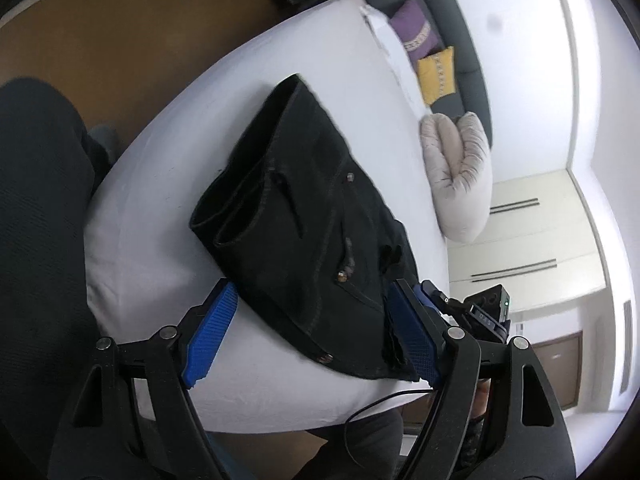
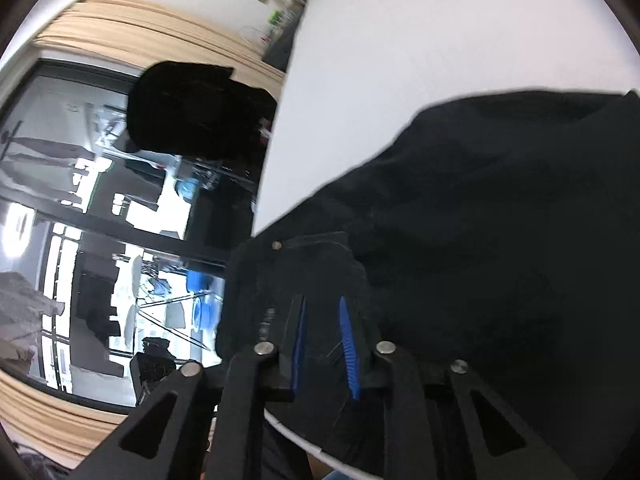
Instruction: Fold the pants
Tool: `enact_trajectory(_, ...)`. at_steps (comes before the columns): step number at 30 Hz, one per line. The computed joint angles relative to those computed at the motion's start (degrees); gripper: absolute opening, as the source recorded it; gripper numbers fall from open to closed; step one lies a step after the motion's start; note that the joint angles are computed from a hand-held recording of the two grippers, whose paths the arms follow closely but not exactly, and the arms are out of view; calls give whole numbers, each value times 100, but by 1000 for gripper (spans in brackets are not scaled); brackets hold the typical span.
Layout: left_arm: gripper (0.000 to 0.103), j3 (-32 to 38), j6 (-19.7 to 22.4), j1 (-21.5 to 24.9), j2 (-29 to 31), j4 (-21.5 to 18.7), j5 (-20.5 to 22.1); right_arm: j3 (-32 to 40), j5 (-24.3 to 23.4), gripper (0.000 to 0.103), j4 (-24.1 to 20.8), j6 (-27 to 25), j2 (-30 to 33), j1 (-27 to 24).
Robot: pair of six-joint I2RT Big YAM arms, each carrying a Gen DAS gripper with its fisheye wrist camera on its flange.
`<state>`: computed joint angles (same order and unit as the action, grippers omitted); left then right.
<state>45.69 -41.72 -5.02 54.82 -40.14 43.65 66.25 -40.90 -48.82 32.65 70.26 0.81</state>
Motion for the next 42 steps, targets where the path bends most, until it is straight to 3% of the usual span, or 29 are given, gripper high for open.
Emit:
enact_trajectory(5,76,-356,-740,-1,274,778,75,-88,41,18,-260,-172,67,-54)
enact_trajectory(7,76,-369,-755,37,337,902,97,-108,236,18,-604,-325,153,-66)
enact_trajectory(8,76,-377,-832,48,391,1023,111,-196,241,16,-627,-336,160,-92)
enact_trajectory(10,76,-394,-1042,43,432,1192,111,-354,177,2,-460,-141,117,-145)
enact_trajectory(12,74,-391,-1250,31,511,1402,94,-354,185,2,-499,-125,51,-139)
enact_trajectory(13,70,-369,-1274,22,552,1424,78,-310,227,6,-567,-199,32,-119)
enact_trajectory(17,32,-357,-1498,32,732,1523,115,-59,247,6,-635,-325,46,-84)
enact_trajectory(23,22,-235,-1198,48,823,1452,81,308,316,6,-897,-560,371,77)
enact_trajectory(32,18,373,-418,-226,757,1020,-282,448,591,0,-1295,-860,696,285)
enact_trajectory(37,16,885,148,-641,724,700,-651,595,1033,0,-1435,-988,791,478)
enact_trajectory(42,16,1499,502,-1302,923,590,-1121,393,981,0,-1114,-820,729,433)
